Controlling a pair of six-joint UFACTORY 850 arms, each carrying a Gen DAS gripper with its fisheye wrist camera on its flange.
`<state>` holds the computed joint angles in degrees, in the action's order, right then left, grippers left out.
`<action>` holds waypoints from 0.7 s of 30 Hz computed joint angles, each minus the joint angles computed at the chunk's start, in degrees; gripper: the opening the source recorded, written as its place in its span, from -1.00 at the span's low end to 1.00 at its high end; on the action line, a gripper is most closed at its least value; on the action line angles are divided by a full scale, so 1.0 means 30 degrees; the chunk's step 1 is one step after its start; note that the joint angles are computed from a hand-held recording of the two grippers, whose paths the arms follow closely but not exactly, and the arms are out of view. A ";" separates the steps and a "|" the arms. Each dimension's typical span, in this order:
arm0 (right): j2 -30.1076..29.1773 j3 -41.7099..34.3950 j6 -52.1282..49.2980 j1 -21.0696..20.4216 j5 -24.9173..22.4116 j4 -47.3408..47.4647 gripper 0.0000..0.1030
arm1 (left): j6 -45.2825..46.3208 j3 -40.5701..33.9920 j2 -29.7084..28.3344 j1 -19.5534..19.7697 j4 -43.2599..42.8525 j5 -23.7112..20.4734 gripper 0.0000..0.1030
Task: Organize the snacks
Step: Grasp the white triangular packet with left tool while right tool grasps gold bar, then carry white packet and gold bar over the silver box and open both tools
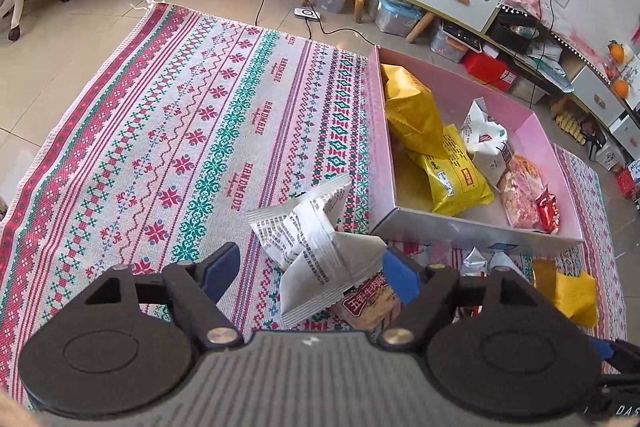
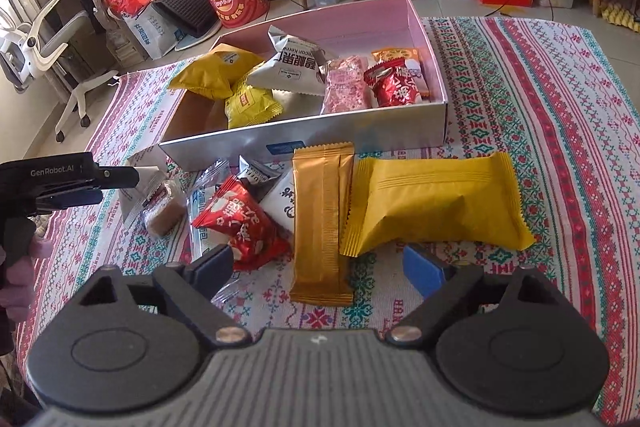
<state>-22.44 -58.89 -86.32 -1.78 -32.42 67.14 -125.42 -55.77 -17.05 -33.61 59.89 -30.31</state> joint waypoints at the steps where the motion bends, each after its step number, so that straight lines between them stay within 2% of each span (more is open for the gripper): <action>1: -0.0140 -0.0113 0.0335 0.0069 -0.0033 -0.0272 0.54 | -0.0233 -0.0023 -0.0049 0.0054 0.0062 0.0027 0.53; 3: -0.0314 -0.0236 0.0702 0.0188 0.0030 -0.0571 0.45 | -0.0752 0.0012 -0.0070 0.0115 0.0388 0.0083 0.44; 5: -0.0414 -0.0291 0.0918 0.0317 0.0258 -0.0733 0.27 | -0.1179 0.0070 -0.0095 0.0201 0.0785 0.0255 0.34; 9: -0.0609 -0.0333 0.0993 0.0571 0.0906 -0.0740 0.08 | -0.3523 0.0419 -0.0116 0.0388 0.3194 0.1354 0.16; 12: -0.0356 0.0024 -0.0096 0.0787 0.1794 0.0051 -0.10 | -0.3403 0.0178 -0.0299 0.0260 0.3238 0.0897 0.08; 15: -0.0234 0.0156 -0.0566 0.0763 0.1858 0.0233 -0.42 | -0.3390 0.0106 -0.0274 0.0107 0.3409 0.0392 -0.16; 17: -0.0109 0.0252 -0.0637 0.0726 0.1859 0.0306 -0.47 | -0.3436 0.0158 -0.0163 0.0058 0.3571 0.0233 -0.36; 21: 0.0118 0.0364 -0.0587 0.0778 0.1921 0.0258 -0.49 | -0.3276 0.0329 0.0047 0.0096 0.3438 0.0328 -0.45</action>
<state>-22.09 -57.80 -88.08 0.55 -26.66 67.91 -135.24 -54.78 -16.91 -33.32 70.20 -29.33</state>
